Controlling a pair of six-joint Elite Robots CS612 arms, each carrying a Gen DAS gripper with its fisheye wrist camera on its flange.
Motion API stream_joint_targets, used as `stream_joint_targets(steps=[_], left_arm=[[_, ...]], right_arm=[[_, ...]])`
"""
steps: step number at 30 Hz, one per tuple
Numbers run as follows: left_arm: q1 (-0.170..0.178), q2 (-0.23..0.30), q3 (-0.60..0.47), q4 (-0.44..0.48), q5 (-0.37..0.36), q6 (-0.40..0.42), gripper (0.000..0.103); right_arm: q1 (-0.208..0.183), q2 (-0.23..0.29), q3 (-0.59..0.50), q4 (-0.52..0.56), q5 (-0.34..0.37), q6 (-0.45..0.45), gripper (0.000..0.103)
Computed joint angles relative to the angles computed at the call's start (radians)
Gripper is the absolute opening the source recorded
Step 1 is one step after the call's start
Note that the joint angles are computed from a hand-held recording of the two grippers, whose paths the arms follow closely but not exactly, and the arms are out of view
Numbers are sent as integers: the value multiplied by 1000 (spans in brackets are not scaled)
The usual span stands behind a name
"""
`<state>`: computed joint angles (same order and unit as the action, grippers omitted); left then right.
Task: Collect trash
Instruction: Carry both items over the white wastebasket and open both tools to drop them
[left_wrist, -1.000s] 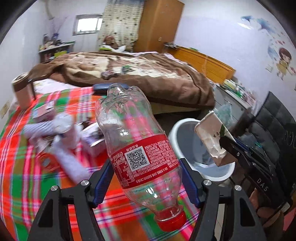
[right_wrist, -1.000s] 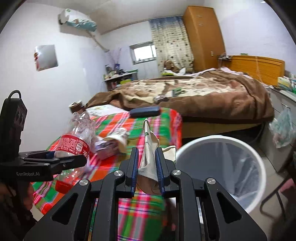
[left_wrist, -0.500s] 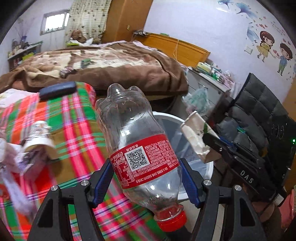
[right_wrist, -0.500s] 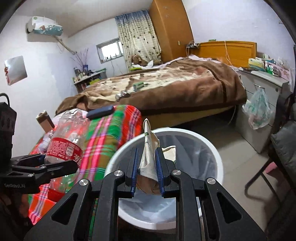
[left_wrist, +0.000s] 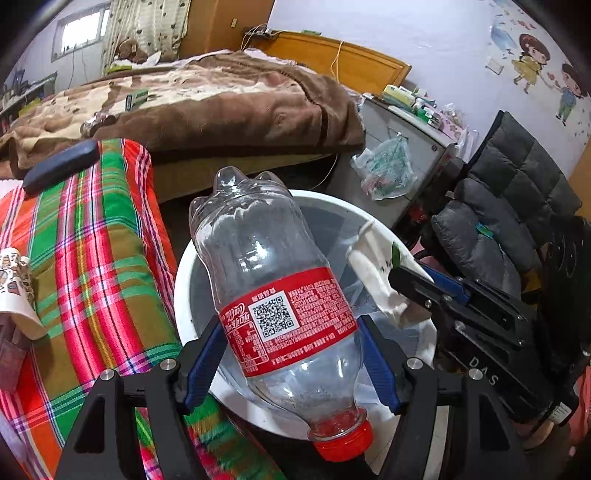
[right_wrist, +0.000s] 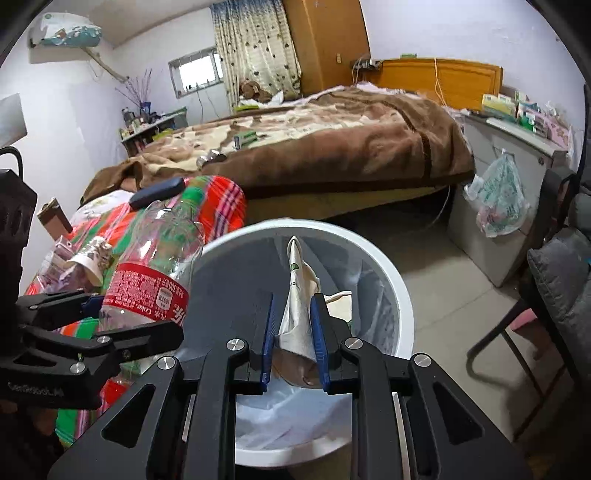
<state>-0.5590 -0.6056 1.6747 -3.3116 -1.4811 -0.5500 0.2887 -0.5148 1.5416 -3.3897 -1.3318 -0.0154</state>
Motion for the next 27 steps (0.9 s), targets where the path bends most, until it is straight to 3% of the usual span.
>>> stream_joint_targets(steps=[4,6,8,16,27], left_arm=[[-6,4,-4,1,30,18,72],[-5,4,0,-20,24,15,78],[-2,4,5,-36,19,7,79],[-14,-38,86,-107,116,-17,79],[-20,-105,254,-238,248,-137,79]], right_arm=[[3,-1,0,8,-37,-10,23],[1,-4,4,5,-38,-2,38],[0,-8,10,-3,-35,4,45],[7,-20,27,-57,-25,17,45],[30,-20,25,-94,45,3,45]])
